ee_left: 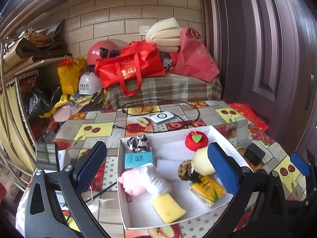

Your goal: Organize soft objects

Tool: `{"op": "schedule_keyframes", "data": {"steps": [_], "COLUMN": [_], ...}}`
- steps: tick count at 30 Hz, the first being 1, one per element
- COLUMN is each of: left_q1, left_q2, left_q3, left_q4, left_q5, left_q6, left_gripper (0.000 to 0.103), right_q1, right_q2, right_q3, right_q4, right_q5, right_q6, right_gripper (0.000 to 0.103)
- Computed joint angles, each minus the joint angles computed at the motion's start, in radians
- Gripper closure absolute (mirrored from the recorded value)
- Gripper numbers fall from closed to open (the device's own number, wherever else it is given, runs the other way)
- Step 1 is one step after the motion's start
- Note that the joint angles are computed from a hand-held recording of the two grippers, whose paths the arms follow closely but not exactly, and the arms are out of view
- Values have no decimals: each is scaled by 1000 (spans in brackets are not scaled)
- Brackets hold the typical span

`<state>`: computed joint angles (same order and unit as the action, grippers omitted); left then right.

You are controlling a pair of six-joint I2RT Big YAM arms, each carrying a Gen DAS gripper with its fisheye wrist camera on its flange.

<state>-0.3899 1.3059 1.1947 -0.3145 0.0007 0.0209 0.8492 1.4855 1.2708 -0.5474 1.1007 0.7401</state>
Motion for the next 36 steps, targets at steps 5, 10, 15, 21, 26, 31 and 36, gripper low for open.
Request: {"op": "schedule_keyframes", "data": {"steps": [5,10,15,21,26,31,36], "left_q1": [0,14,7,-21,-48,-58,-85], "left_q2": [-76,-138,-206,-281,-318,-319,-311], "left_q3": [-81,-151,-216,-282,-324,-326,-332], "left_q4": [-40,-68,-55,-38,-35,-61,-88], "left_q5": [41,89,72,-30,-143,-116,-97], "left_q6": [-34,-51,-45,-68,-79,-62,-32], "left_gripper": [0,0,0,0,0,0,0], "right_q1": [17,56,81,100,157,213,191], "right_q2": [-63,-71,-103,-155,-204,-161,-156], "right_q3": [-68,-89,-116,-136,-176,-132,-151], "right_q4": [59,19,-28,-157,-199,-386,-327], "right_q5": [-41,5,22,3,60,184,115], "right_q6": [12,25,89,280,363,503,482], "right_gripper": [0,0,0,0,0,0,0]}}
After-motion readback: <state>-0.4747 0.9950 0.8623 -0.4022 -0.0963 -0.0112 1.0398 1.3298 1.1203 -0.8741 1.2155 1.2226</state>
